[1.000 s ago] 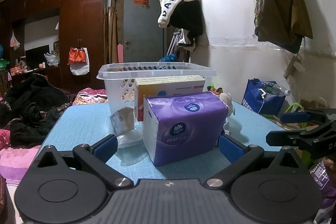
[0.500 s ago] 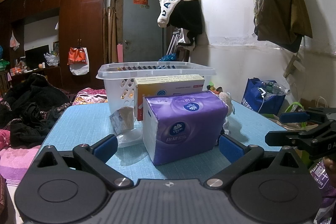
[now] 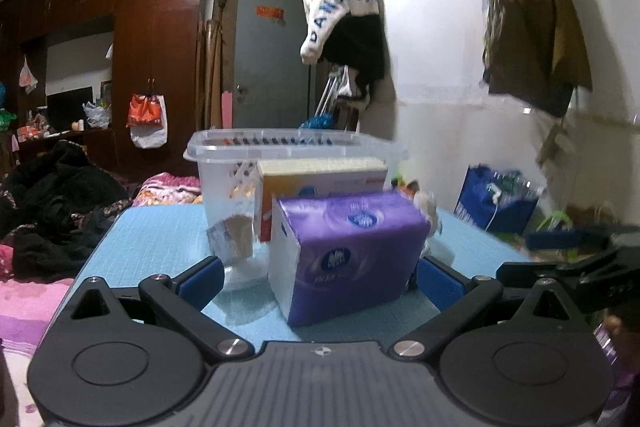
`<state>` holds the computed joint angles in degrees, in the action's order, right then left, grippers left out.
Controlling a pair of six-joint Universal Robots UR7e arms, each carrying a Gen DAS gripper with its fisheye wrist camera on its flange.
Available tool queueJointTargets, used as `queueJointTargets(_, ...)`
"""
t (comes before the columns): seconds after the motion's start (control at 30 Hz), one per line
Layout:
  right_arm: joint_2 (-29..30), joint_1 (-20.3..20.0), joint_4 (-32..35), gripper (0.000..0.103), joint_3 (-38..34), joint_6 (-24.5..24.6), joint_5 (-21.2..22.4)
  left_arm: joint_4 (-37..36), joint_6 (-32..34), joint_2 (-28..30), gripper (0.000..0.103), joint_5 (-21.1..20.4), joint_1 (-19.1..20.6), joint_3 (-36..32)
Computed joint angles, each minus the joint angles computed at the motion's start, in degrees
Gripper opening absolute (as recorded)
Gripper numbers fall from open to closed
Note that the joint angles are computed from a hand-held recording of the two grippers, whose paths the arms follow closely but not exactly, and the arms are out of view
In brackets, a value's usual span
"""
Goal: Organize objects
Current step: 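Close both grippers on the purple tissue pack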
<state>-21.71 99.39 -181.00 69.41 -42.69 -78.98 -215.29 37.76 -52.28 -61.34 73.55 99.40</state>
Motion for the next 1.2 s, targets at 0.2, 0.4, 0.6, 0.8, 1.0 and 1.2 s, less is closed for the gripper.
queueJointTargets(0.2,3.2,-0.9,-9.2,0.103,-1.8,-1.7,3.5,-9.2,6.1,3.2,0.103,1.5,-0.1,-3.6)
queueJointTargets(0.4,6.4,-2.4,-4.5,0.103,-8.2,2.1,10.9,-3.7,4.4,2.9,0.103,0.4,1.6,-5.9)
queueJointTargets(0.6,9.4,-1.3,0.6,0.101,-14.6,-2.1,11.4,-3.2,6.7,3.3,0.098,-4.4,2.6,-5.8)
queueJointTargets(0.8,9.7,-1.3,6.5,0.085,-15.6,-8.6,11.7,-1.6,7.1,4.4,0.080,-8.0,4.0,-7.5)
queueJointTargets(1.0,9.1,-2.1,11.3,0.078,-15.0,-12.0,13.6,2.2,8.5,4.6,0.080,-11.4,5.5,-8.0)
queueJointTargets(1.2,8.0,-2.5,14.1,0.062,-13.9,-17.6,14.7,5.1,9.7,5.4,0.067,-12.2,6.4,-9.3)
